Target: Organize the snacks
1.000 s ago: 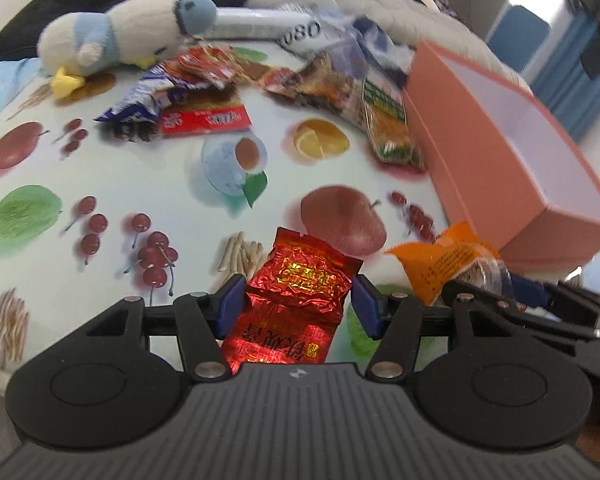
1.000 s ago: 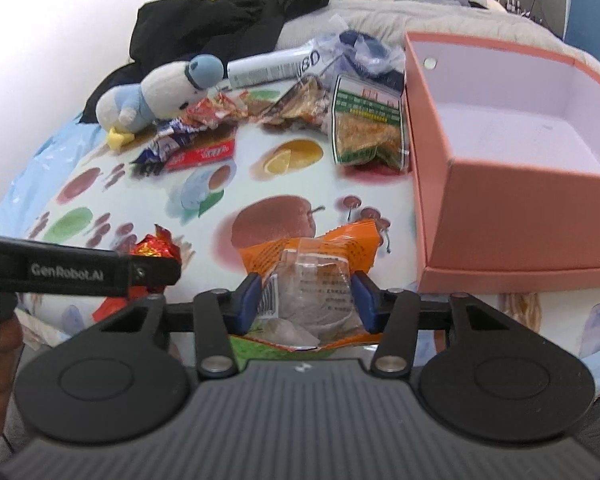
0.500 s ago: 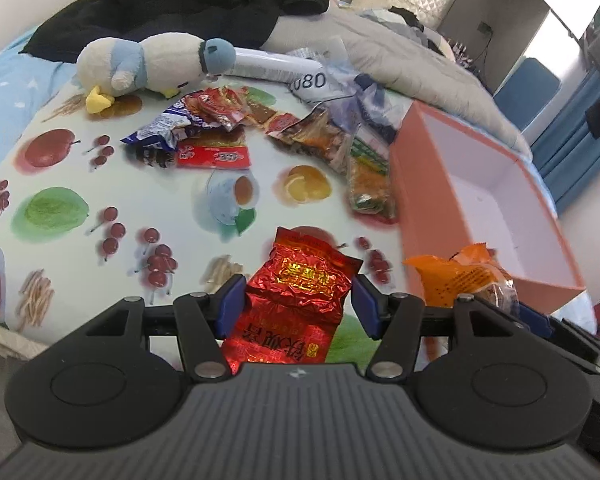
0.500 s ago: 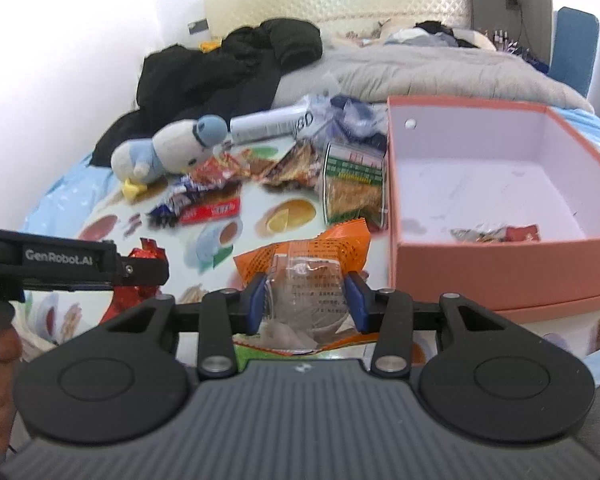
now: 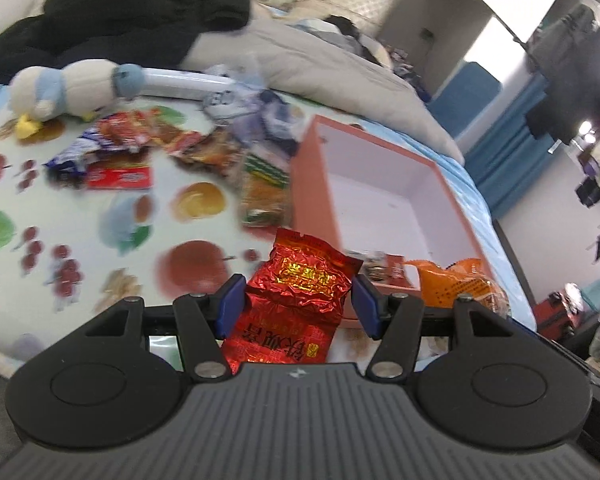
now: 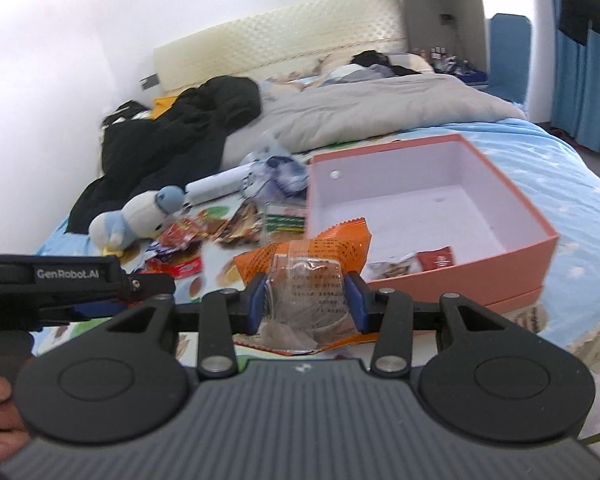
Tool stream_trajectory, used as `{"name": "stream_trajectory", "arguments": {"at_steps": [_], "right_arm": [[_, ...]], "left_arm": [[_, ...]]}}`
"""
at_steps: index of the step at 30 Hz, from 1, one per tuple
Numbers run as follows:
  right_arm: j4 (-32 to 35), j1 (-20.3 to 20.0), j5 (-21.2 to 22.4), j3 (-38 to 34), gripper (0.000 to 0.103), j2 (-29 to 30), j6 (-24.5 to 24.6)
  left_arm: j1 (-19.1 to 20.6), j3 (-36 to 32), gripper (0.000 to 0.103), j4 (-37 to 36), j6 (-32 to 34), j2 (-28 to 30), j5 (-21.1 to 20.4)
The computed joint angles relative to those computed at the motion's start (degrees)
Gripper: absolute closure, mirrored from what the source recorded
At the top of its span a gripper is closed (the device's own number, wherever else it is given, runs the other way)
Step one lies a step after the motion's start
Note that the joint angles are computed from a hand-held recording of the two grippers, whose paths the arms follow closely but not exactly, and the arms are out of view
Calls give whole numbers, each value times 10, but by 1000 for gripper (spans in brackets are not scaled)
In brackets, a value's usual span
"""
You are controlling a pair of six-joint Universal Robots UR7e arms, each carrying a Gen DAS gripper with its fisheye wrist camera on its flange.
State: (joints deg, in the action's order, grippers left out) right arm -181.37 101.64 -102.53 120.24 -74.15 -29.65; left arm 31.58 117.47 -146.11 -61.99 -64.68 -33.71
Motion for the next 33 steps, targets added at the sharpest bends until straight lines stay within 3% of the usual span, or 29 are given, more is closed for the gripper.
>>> {"name": "stream_trajectory", "arguments": {"at_steps": [4,13,20,33], "right_arm": [[7,-12,-3,-19,58,-1,10],[40,-43,4,-100,58,36,21],[69,-63,5,-208,57,99,-23],[200,-108,-3,-358,57,200,6]], "left_arm": [[16,-40,40,-60,82,45,-24],[76,-185,40,-67,192,146,-68],[124,-321,39,-37,273,232,-101],[194,-538,39,77,318,374,-122]]}}
